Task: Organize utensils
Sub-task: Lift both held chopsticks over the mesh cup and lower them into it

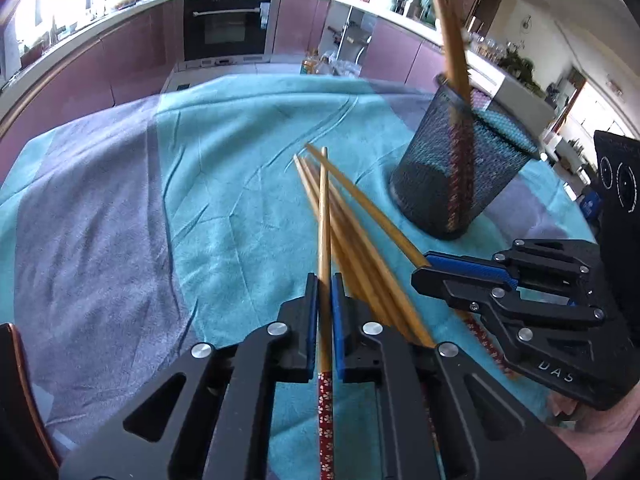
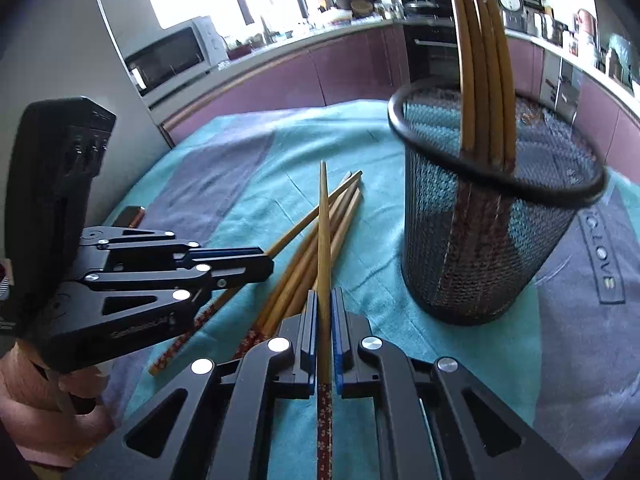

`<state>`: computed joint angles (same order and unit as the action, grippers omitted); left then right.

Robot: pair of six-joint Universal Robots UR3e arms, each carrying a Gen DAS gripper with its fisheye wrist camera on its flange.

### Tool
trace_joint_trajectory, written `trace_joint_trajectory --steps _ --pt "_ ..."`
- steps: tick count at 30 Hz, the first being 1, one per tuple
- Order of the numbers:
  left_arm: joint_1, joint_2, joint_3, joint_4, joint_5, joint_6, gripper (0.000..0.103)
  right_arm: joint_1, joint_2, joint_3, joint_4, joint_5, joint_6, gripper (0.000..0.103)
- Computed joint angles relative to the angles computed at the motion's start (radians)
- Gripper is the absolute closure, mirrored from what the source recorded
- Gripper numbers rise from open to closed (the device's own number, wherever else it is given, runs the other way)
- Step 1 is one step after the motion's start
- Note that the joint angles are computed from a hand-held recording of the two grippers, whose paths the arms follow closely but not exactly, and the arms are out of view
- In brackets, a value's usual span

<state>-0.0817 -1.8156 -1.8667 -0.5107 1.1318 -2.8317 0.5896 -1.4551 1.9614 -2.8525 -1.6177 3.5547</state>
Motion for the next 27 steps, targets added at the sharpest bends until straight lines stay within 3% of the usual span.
trace_joint_trajectory --steps 8,13,23,27 --pt "0.053 0.168 -0.045 -0.007 -0.163 0.015 0.096 0.001 -0.177 0.066 -0.047 -0.037 -0.025 0.097" --pt "0.061 0.187 0.003 -0.025 -0.252 0.003 0.096 -0.017 -0.249 0.091 -0.060 -0.040 -0.052 0.097" --pt "0.011 0.140 0.108 -0.049 -0.298 -0.052 0.096 -0.069 -0.313 0.125 -0.090 -0.010 -0.091 0.097" --pt "0.005 0.096 0.171 0.007 -0.324 -0.137 0.096 -0.094 -0.353 0.110 -0.072 -0.023 -0.114 0.097"
